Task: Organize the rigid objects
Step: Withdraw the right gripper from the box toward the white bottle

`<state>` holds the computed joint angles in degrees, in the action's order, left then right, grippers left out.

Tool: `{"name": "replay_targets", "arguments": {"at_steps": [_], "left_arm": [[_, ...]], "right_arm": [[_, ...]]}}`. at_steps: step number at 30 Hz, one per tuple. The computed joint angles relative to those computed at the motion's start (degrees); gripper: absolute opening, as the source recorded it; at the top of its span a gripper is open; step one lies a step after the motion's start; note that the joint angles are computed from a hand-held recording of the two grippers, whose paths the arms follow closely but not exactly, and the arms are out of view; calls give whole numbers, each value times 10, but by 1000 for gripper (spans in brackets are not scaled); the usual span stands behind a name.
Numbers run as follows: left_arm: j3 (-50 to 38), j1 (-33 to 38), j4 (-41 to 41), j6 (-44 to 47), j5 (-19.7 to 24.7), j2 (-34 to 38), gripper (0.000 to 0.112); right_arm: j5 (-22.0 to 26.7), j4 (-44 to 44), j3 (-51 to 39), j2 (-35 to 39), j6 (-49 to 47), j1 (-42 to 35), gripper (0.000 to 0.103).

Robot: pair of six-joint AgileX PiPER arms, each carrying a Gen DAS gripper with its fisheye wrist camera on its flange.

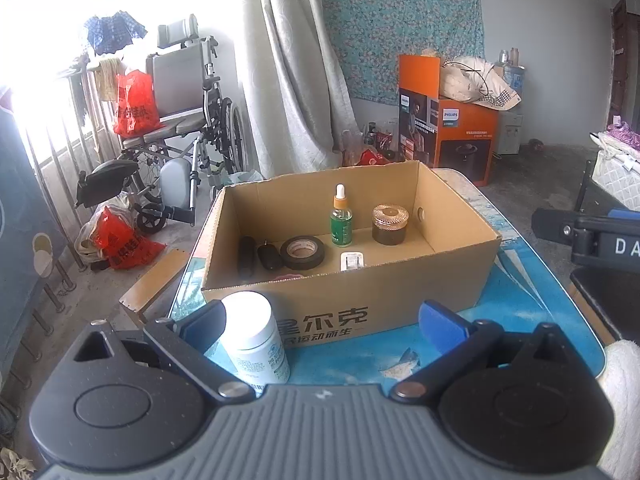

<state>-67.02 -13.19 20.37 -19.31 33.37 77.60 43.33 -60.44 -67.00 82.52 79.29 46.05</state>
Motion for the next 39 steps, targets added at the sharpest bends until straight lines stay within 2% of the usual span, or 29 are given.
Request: {"name": "replay_targets", "arguments": {"at_steps": [4,9,17,25,32,39], "left_arm": [[10,-11,39,-29,-10,-2,103],[12,-13,35,-28,-16,2,103],[22,1,6,-8,-32,0,103],[19,19,-27,14,-34,6,103],[23,37,-49,30,-39,7,103],[37,86,-163,138,-53,5,103]], "right_arm": [[-43,40,8,-19,-32,-22,102],[-10,5,8,-20,-27,2,102],[-21,-19,17,-20,-13,7,102],[38,-93,9,10,16,44,102],[-25,-67,15,4,0,21,102],[-99,-30,15,10,-19,0,102]]}}
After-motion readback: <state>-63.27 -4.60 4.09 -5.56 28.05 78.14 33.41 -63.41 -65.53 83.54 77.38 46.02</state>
